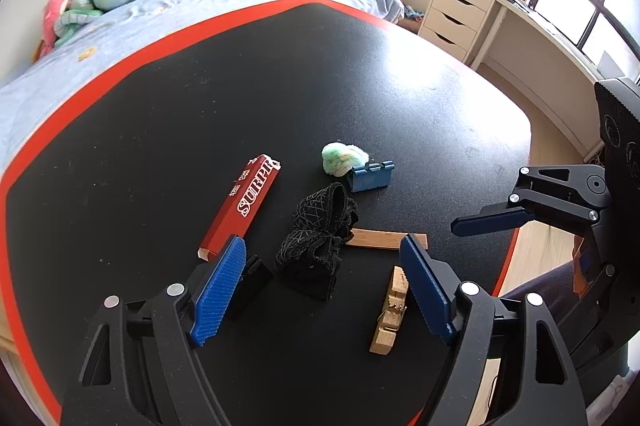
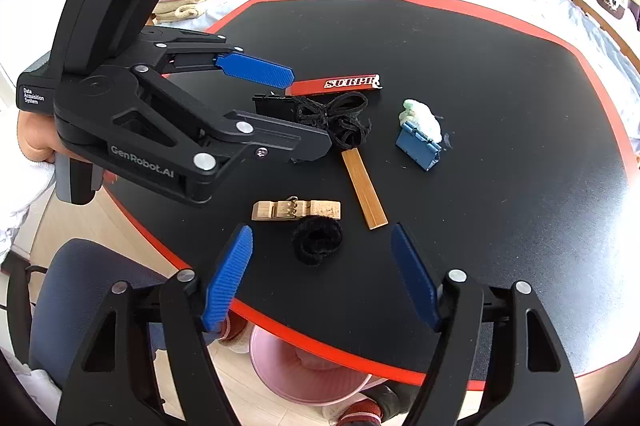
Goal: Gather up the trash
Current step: 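Grasp the black mesh bow with the left tool while the right tool grasps the black hair tie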
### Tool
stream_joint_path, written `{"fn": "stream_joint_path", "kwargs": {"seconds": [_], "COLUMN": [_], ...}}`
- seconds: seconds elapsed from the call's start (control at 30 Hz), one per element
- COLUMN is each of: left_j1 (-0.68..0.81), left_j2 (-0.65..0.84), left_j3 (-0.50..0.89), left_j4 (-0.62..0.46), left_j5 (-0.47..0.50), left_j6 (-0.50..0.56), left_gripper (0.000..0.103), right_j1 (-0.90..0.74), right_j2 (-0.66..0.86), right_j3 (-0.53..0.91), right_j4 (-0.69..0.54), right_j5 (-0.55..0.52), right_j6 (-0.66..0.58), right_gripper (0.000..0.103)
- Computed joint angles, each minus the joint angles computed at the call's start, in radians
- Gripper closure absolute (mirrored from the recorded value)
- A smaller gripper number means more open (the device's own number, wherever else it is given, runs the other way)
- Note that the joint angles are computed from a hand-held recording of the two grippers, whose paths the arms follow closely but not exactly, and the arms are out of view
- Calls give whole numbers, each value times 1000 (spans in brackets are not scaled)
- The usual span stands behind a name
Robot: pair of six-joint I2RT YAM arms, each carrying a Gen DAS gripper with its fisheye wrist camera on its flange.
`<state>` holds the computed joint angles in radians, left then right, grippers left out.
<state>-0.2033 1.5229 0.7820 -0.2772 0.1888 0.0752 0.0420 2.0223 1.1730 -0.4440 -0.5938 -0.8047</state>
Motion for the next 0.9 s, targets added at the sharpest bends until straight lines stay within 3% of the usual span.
{"fn": "stream_joint_path", "kwargs": {"seconds": [0.07,0.27,0.57,0.9], "left_j1": [6,5,0,-9], "left_j2": [16,47,65,44], "left_j3": [6,18,22,13], "left_j4": [3,6,15,29], "left_j5": [4,-5,-15,-33], "left_j6": [8,26,20,-15], "left_gripper": [31,51,67,74], "right_j1": [5,16,35,13], "right_j2": [10,26,24,19], "right_j3": [5,11,-1,-15], "right_j4": [1,12,32,47], "right_j5": [4,10,31,12], "right_j6": [-1,9,28,27], "right_gripper": [44,61,76,81]}}
